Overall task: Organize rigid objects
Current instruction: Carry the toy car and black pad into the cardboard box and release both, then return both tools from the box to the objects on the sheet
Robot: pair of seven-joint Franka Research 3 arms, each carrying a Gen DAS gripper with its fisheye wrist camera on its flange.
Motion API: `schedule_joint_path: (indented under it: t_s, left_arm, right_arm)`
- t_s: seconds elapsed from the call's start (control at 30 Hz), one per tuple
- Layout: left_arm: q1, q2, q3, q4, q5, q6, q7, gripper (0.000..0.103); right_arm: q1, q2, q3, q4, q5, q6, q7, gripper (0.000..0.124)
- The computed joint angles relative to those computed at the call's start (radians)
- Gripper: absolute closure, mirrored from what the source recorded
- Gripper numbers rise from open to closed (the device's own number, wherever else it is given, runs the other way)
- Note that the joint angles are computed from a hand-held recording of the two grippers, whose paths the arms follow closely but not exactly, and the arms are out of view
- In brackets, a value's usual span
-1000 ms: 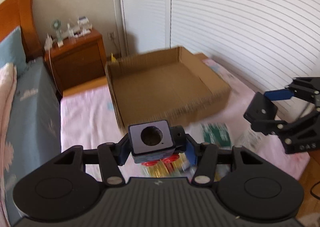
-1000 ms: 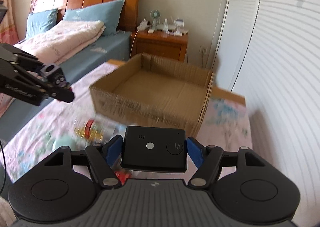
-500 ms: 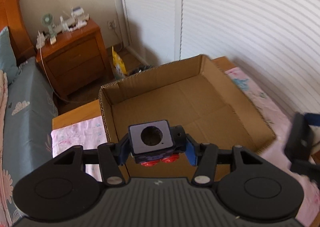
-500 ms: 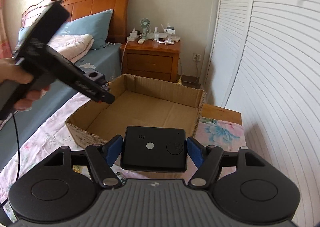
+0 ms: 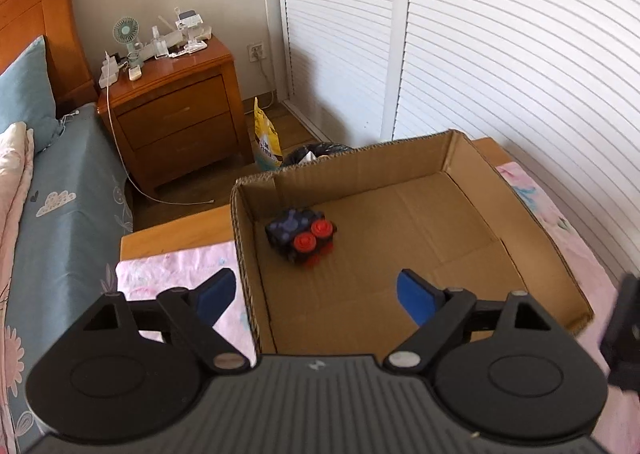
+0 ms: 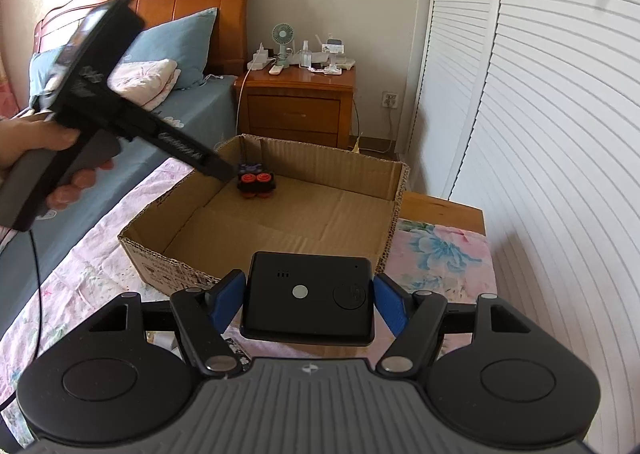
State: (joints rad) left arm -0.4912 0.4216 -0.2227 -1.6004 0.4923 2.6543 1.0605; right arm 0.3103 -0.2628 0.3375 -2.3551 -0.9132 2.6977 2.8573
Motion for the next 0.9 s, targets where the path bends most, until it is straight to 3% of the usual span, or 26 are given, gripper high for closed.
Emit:
schedule_joint_path:
  t_s: [0.33,0.5,0.57,0.67,0.7,0.77,0.9]
  left_arm:
    - [0.048,-0.249,-0.024,-0.352,0.029,0.2,-0.061,0.007]
    - [0.067,-0.347,-0.031,-0.504,0.069,0.311,-0.152,0.003]
    - [0.068,-0.374,-0.022,-0.546,0.17,0.338,-0.258,0.003]
    - [0.074,-0.407,-0.019,-0.569,0.471,0.31,-0.549,0.003]
    - [0.083,-0.421,-0.027,-0.586,0.52,0.314,-0.605,0.003]
    - [0.104,-0.437,-0.04,-0.621,0.516,0.349,-0.635,0.003]
    - [0.129,-0.45,-0.056,-0.682,0.368,0.409,-0.548,0.003]
  right_arm:
    - [0.018,0.052,-0.011,0.067,-0.003,-0.03,-0.024,0.05]
    - [0.038,0.122,-0.052,0.13,0.007,-0.041,-0.049,0.05]
    - [0.049,0.158,-0.076,0.161,0.025,-0.04,-0.066,0.05]
    - [0.065,0.224,-0.117,0.217,0.056,-0.042,-0.1,0.05]
    - [0.072,0.245,-0.13,0.239,0.068,-0.051,-0.113,0.05]
    - [0.085,0.286,-0.158,0.281,0.078,-0.056,-0.121,0.05]
    - [0.121,0.356,-0.207,0.36,0.113,-0.094,-0.153,0.048]
